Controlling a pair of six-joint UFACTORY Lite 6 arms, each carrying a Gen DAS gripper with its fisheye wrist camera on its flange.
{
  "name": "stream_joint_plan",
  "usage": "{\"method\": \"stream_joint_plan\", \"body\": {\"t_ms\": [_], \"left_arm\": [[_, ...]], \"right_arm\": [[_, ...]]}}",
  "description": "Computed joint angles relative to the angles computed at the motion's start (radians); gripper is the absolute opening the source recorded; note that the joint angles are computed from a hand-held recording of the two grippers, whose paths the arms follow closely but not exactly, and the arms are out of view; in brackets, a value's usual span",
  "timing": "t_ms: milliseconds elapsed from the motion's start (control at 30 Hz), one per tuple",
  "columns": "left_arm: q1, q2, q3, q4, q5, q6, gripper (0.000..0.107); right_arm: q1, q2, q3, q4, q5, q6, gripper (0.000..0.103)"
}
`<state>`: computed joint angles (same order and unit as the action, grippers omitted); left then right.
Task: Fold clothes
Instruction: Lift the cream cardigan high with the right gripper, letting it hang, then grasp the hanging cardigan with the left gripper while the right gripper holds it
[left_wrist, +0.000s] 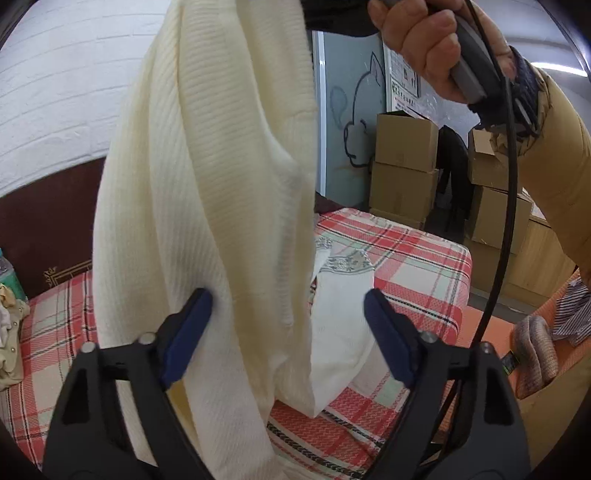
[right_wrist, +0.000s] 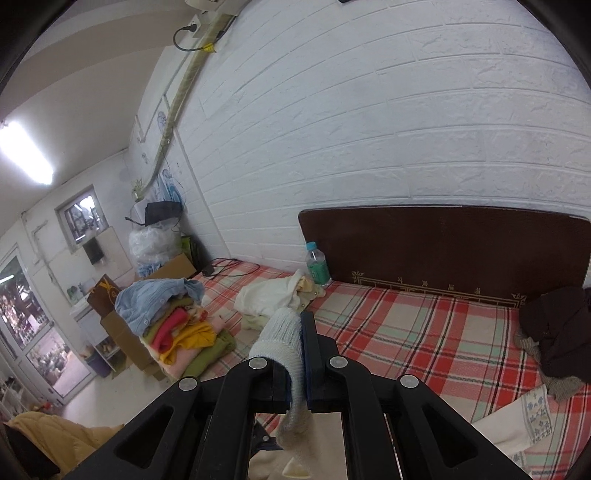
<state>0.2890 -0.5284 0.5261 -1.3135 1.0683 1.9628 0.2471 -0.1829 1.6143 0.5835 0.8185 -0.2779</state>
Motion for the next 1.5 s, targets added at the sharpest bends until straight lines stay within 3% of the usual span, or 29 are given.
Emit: {"method": "stream_joint_plan", "body": {"t_ms": [67, 233, 367, 433, 467, 500, 600, 733, 1033, 1267, 1433, 1500], "left_arm": [[-0.051, -0.018, -0.017, 0.019, -0.048, -0.009, 0.063], [-0.104, -0.242, -0.141, 0.012, -0.074, -0.004, 0.063], [-0.325, -0.127, -0.121, -0.049, -0.34, -0.012, 0.063], [-0.377, -0.036, -0.104, -0.132, -0.428, 0.048, 0.063], [-0.39, 0.013, -0.093, -0.176, -0.462, 0.084, 0.059], [-0.393, 0.057, -0.073, -0.196, -0.471, 0.091, 0.047], [-0.309, 0.146, -0.019, -0.147, -0.397, 0.048, 0.019], [-0.225, 0.168, 0.011, -0.16, -0.354, 0.045, 0.005], [0.046, 0.19, 0.206, -0.083, -0.078, -0.214, 0.004], [0.365, 0.237, 0.473, -0.079, 0.346, -0.387, 0.004], [0.371, 0.258, 0.484, 0.003, 0.322, -0.374, 0.004], [0.34, 0.284, 0.42, 0.055, 0.238, -0.338, 0.004]], "right_arm": [[-0.054, -0.022, -0.04, 0.054, 0.017, -0.04, 0.005], [-0.171, -0.083, -0.147, 0.191, 0.049, -0.159, 0.005], [-0.217, -0.116, -0.201, 0.264, 0.071, -0.223, 0.005], [-0.236, -0.135, -0.228, 0.289, 0.081, -0.252, 0.005], [-0.249, -0.145, -0.241, 0.3, 0.087, -0.264, 0.006], [-0.263, -0.154, -0.256, 0.312, 0.095, -0.276, 0.006], [-0.311, -0.181, -0.299, 0.351, 0.123, -0.317, 0.006], [-0.372, -0.211, -0.37, 0.403, 0.156, -0.377, 0.006], [-0.433, -0.347, -0.458, 0.47, 0.128, -0.433, 0.006], [-0.398, -0.442, -0.297, 0.454, 0.07, -0.406, 0.005], [-0.284, -0.412, -0.311, 0.324, -0.001, -0.319, 0.006], [-0.244, -0.404, -0.424, 0.273, -0.027, -0.321, 0.021]]}}
